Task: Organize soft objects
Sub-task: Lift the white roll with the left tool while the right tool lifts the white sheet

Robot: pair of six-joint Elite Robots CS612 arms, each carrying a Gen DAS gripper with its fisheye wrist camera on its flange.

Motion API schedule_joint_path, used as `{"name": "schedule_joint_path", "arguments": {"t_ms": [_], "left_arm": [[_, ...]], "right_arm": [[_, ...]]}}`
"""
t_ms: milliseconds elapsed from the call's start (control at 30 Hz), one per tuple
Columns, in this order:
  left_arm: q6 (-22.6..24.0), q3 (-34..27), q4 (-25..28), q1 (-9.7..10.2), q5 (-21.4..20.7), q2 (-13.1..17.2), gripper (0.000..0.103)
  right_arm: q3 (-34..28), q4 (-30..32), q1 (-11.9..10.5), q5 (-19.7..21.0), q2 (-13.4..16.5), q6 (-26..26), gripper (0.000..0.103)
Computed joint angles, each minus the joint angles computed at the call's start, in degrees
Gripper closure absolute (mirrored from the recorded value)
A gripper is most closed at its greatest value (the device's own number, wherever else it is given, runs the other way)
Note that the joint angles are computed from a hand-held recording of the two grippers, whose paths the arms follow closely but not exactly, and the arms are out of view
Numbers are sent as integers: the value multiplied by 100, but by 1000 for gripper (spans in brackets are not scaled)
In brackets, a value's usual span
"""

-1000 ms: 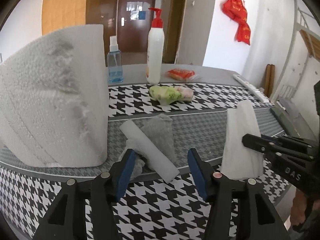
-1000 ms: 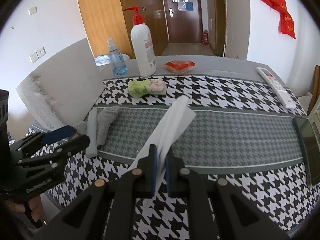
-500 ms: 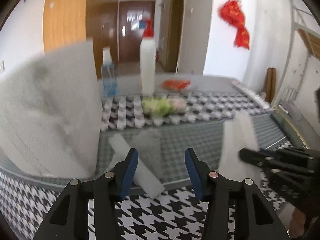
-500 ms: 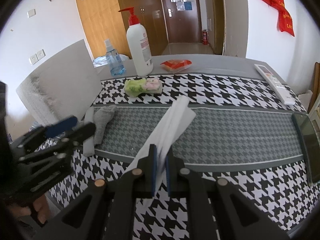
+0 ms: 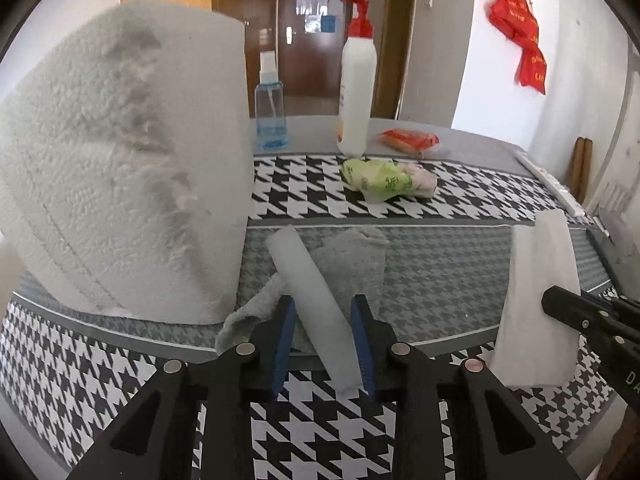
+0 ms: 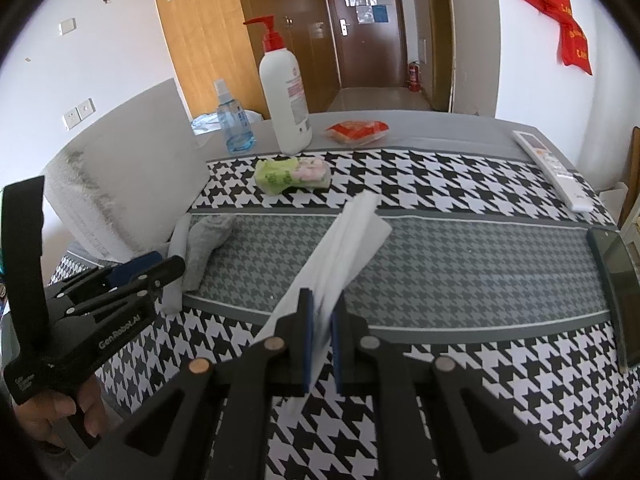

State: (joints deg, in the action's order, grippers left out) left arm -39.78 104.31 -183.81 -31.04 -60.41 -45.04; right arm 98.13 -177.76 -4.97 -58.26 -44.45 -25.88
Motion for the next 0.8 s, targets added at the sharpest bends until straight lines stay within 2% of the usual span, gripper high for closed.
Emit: {"name": "schedule_joint_path", "arguments": {"t_ms": [233, 333, 467, 800], "left_arm": [[-181, -52, 180, 94, -342, 5, 72], [-124, -31, 45, 84, -333, 12, 78], [30, 1, -133, 71, -313, 10, 84], [622, 147, -799, -26, -203, -54, 85]], "right_arm": [[25, -49, -9, 27, -13, -17, 92], [22, -47, -6, 8, -9, -7, 92], [41, -109, -22, 38, -22, 19, 92], [147, -356, -46, 159, -97, 93, 92]]}}
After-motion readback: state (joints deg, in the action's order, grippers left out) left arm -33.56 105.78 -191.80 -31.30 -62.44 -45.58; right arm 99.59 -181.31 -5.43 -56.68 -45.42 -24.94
